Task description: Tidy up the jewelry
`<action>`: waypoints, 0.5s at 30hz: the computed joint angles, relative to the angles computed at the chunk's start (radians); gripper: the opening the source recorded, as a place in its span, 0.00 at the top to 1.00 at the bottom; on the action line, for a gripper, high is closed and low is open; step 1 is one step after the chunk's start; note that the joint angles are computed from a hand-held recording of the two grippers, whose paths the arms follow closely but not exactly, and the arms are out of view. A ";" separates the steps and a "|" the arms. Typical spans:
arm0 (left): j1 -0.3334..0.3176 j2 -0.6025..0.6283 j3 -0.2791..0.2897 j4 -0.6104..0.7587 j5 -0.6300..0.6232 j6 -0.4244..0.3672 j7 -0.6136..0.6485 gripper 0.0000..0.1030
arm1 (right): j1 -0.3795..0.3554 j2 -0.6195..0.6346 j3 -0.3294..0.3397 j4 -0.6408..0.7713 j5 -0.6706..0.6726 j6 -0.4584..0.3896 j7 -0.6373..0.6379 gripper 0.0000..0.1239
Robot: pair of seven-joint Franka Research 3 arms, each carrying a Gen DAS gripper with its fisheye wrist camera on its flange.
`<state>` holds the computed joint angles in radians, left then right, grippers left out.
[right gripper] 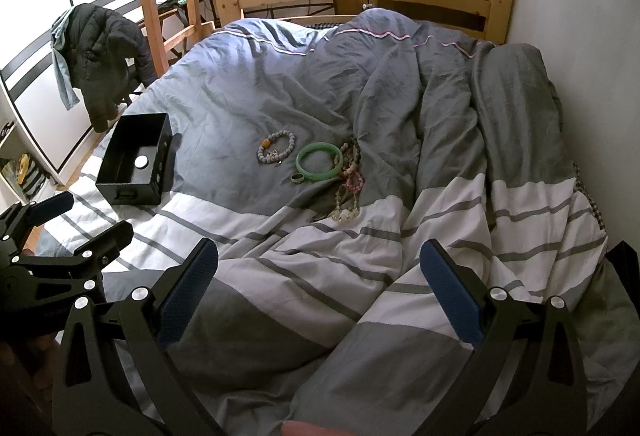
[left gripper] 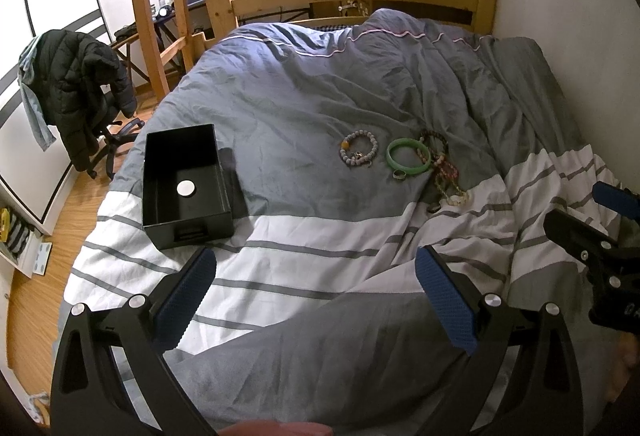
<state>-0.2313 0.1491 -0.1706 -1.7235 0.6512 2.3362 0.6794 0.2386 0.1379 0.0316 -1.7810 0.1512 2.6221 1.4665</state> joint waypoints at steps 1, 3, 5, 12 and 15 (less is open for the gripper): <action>-0.002 -0.004 0.000 -0.007 0.003 0.000 -0.004 0.05 | 0.001 -0.001 0.000 -0.003 -0.002 0.001 0.003 0.20; 0.000 -0.006 -0.001 -0.008 0.001 0.001 -0.002 0.05 | 0.000 0.000 0.000 -0.001 0.002 0.001 -0.002 0.20; -0.001 -0.004 -0.001 -0.007 0.002 -0.001 -0.003 0.05 | 0.000 0.000 0.000 0.000 0.002 0.000 -0.002 0.20; 0.000 0.015 0.003 0.008 -0.001 0.003 0.011 0.05 | -0.004 0.008 0.000 0.008 0.009 -0.011 -0.010 0.20; -0.006 0.025 0.005 0.018 0.017 -0.014 0.014 0.05 | -0.005 0.017 0.000 0.011 0.015 -0.006 -0.021 0.20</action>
